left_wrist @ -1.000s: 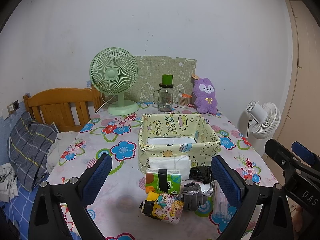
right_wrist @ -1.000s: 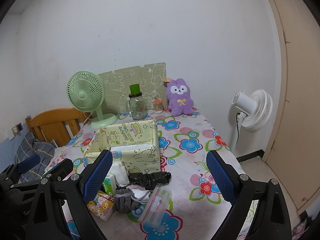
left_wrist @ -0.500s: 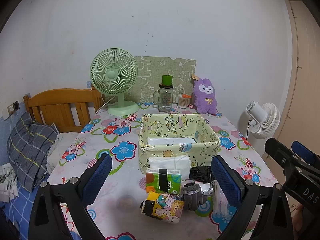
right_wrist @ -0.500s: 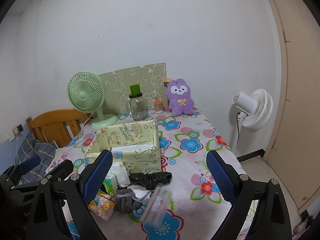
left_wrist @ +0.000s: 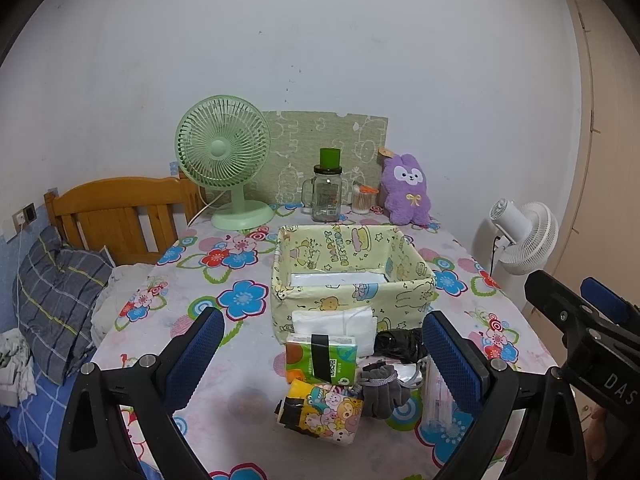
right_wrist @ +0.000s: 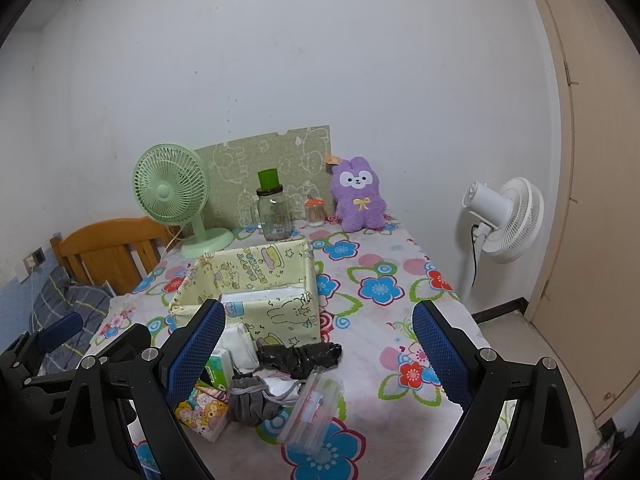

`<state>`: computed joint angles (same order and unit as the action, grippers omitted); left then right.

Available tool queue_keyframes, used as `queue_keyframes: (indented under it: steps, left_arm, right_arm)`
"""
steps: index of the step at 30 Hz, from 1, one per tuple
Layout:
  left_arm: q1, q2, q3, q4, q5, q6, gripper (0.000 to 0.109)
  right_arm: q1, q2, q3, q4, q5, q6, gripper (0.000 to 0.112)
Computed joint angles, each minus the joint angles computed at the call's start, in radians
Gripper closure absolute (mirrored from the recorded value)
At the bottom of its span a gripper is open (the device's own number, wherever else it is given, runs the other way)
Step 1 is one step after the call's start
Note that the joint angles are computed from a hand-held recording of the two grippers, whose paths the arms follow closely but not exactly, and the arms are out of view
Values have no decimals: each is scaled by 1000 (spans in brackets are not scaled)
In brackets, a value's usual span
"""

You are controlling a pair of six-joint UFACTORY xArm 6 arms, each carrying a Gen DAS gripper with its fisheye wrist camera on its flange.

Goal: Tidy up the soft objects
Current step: 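Move both grippers down toward the soft items in front of the basket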

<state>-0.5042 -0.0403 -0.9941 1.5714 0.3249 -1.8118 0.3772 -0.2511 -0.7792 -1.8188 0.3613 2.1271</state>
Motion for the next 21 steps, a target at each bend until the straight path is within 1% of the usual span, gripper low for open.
queue_keyframes:
  steps: [5,11,16,21]
  left_arm:
    - [-6,12,-4,-13,6,7,9]
    - [-6,38,-12,7,6,-11,9]
    - [-3,66,-22,9,-9,-8,11]
    - [-15,101,-34,16,21,-36,11]
  right_arm:
    - [-4,18,-11,-21,-13,17,16]
    - [-3,48,-26,-49,-20,41,16]
    - [-5,84,-42,-78,-28,69,16]
    - [-19,133,-67,-106,-60,97,17]
